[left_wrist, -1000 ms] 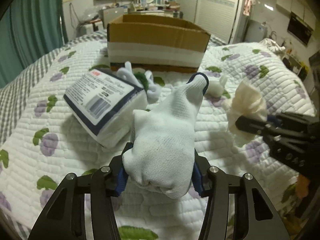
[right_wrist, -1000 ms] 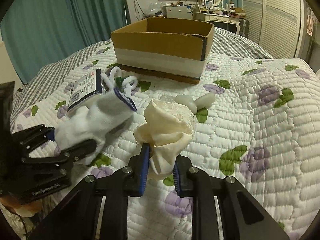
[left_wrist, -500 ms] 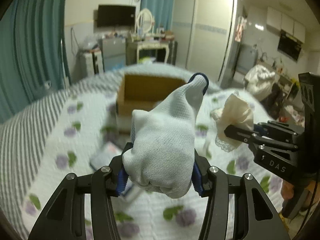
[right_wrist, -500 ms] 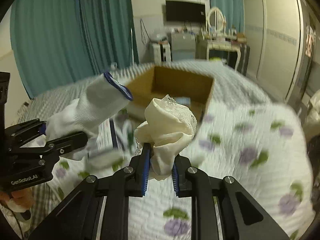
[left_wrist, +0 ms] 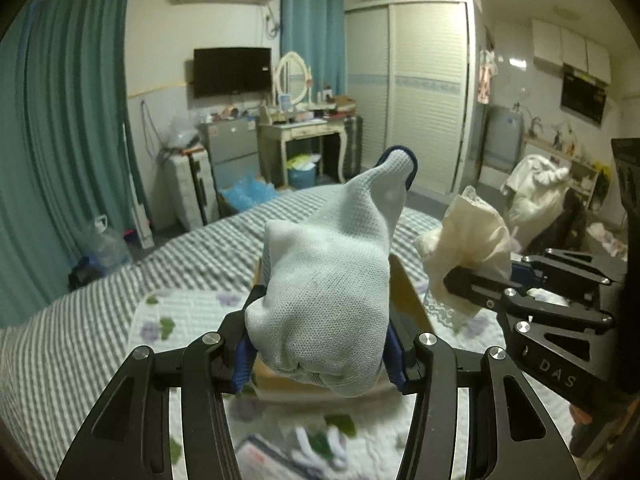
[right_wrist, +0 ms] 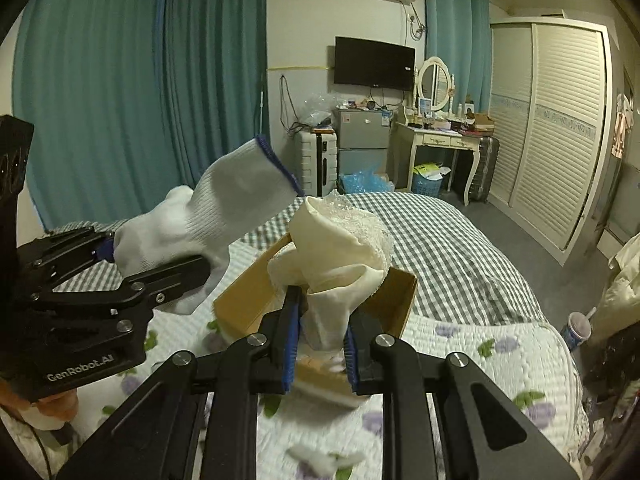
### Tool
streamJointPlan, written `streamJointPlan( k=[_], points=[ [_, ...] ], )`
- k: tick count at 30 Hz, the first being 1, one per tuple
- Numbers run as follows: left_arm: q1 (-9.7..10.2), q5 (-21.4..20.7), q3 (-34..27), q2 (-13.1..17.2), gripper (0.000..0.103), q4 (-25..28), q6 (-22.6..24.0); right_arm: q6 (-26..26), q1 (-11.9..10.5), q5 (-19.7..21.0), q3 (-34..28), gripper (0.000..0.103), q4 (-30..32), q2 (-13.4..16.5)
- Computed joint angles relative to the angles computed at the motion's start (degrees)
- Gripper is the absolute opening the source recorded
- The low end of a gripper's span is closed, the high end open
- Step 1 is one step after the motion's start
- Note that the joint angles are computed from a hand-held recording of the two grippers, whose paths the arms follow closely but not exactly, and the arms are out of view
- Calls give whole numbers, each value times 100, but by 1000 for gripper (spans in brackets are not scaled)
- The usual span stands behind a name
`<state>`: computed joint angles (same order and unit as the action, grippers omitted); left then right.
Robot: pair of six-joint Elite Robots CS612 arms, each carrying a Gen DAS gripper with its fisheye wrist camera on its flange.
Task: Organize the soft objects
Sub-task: 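Carry the cloth and sock into the box and open both grippers, then grasp the white 'Tissue Paper' pack with the right gripper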
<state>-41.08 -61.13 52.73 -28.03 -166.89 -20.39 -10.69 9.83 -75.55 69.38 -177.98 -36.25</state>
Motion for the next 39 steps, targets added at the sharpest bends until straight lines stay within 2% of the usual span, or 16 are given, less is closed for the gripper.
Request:
streamJointPlan(
  k=[7, 13, 16, 19, 20, 21, 22, 23, 27, 34, 36, 39],
  points=[
    [181, -235, -1061, 668, 51, 834, -8, 154, 1, -175, -1065, 18, 792, 655],
    [268, -483, -1708, 1096, 51, 1516, -188, 295, -55, -90, -1746, 17, 1588, 1138],
    [257, -534, -1794, 1162, 52, 1564, -99, 289, -67, -37, -1894, 17, 1777, 1263],
    [206, -361, -1747, 1133, 62, 1579, -66, 284, -62, -82, -1877, 19, 1749, 1272],
    [189, -255, -1735, 1117, 72, 1611, -129, 316, -64, -107, -1837, 21, 1704, 1252],
    [186, -208, -1679, 1086, 83, 1524, -191, 326, -74, -105, -1771, 28, 1673, 1216],
    [188, -166, -1592, 1044, 87, 1380, -254, 356, -76, -145, -1709, 35, 1618, 1172],
    [192, -158, -1479, 973, 89, 1261, -326, 373, -72, -230, -1651, 38, 1566, 1130],
    [174, -117, -1066, 674, 89, 988, -321, 396, -84, -388, -1308, 71, 1289, 883],
    [-49, 668, 227, -161, 89, -110, 361, 262, -42, -461, -356, 81, 479, 144],
    [-139, 960, 701, -438, 95, -575, 554, 178, -12, -450, 2, 84, 189, -113],
    [-194, 1039, 1253, -768, 95, -959, 628, 69, 34, -404, 498, 94, -243, -464]
  ],
)
